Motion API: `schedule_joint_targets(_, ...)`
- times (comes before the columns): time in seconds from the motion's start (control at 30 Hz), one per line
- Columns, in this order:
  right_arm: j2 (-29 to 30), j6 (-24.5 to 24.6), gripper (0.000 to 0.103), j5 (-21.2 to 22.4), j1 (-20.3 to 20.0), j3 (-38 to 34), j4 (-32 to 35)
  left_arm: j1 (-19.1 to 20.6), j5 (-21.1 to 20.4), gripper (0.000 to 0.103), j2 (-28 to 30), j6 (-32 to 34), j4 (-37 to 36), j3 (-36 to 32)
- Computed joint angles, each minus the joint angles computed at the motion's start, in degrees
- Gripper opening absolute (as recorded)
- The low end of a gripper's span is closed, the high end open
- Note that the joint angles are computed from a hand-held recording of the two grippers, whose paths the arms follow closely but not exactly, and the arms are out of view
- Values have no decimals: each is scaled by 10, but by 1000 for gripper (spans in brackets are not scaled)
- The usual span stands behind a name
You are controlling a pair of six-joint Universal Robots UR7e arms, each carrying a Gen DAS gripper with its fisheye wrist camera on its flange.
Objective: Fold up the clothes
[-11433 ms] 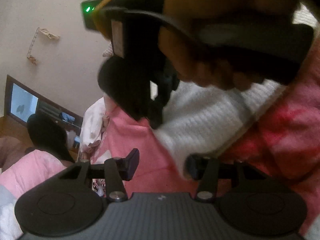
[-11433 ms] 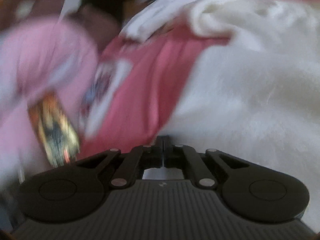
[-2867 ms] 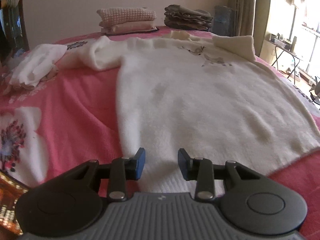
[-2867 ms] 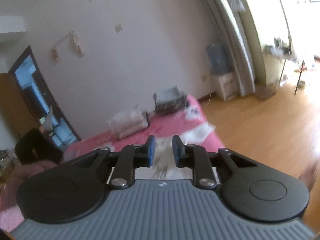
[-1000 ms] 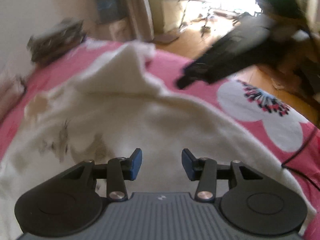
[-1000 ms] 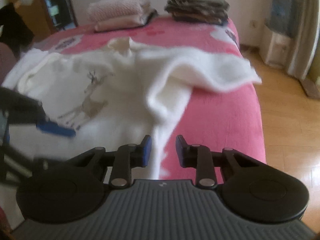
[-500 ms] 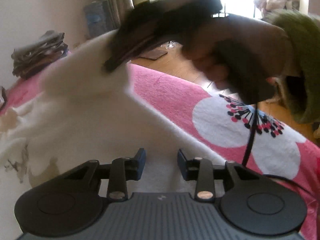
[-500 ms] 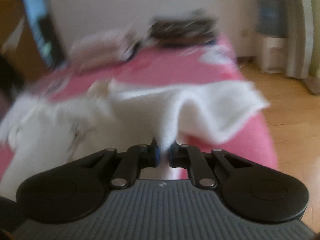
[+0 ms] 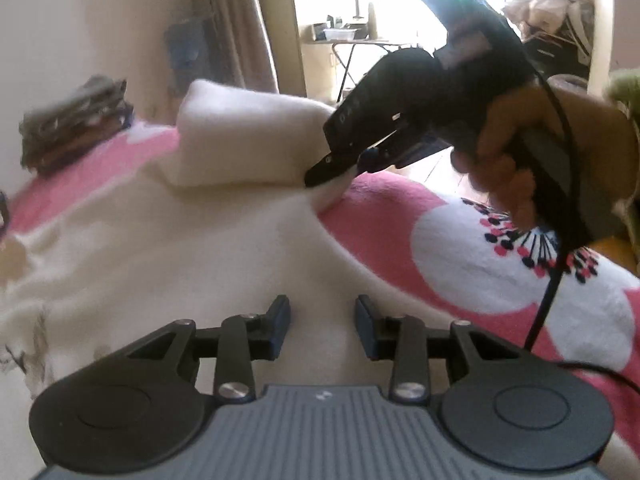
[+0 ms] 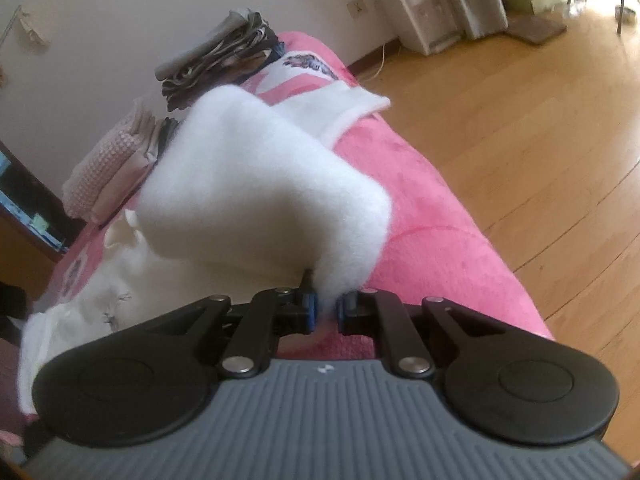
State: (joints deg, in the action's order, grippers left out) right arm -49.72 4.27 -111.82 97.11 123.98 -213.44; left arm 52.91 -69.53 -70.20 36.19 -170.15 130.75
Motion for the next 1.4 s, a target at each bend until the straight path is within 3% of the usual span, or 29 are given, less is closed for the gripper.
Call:
schedule_joint_targets(0.13,-49,14,38,-39,30,19,78,15,-30,37,-18,-27,25,-16)
schedule_joint_targets(0.2,-78,-12,38,-47,48,40,104,22,-44,37,-28,-37,37,-24)
schedule_joint_targets(0.3,-105,-67,33,-20,69,64,129,27,-62,37,-42,-52,88,-38)
schedule_joint_targets(0.33,-106,-94,27,-8,76,68,133,25,-59,37,-46,-54,97,-37)
schedule_joint_targets(0.47,-87,-236,23,45,85,69,161,14,-21,37,-67,-66,130,-25)
schedule_joint_targets(0.57,-62,-292,23,6,80,61,205,17,6,37,-107,-103,178,-27)
schedule_joint_targets(0.67,-68,-269,22,-7,90,49,240,28,61,39,-155,-154,210,-32)
schedule_joint_targets(0.8,-78,-282,22,96,92,29,229,44,187,39,-204,-221,246,-45)
schedule_joint_targets(0.9,-50,-298,22,140,93,-8,260,59,301,41,-216,-241,221,-61)
schedule_joint_targets(0.97,-16,-315,22,104,97,-34,286,72,367,50,-205,-222,155,-76)
schedule_joint_targets(1.03,20,-322,21,59,96,-54,306,92,400,54,-174,-176,74,-108)
schedule_joint_targets(1.1,34,-322,22,69,87,-44,262,112,416,61,-132,-117,17,-154)
schedule_joint_targets(1.13,32,-313,22,73,84,-42,262,125,410,68,-113,-92,24,-184)
schedule_joint_targets(1.3,22,-276,22,87,79,-27,254,171,414,69,13,-53,37,-338)
schedule_joint_targets(1.4,31,-282,22,89,79,-22,232,190,456,69,88,-37,37,-426)
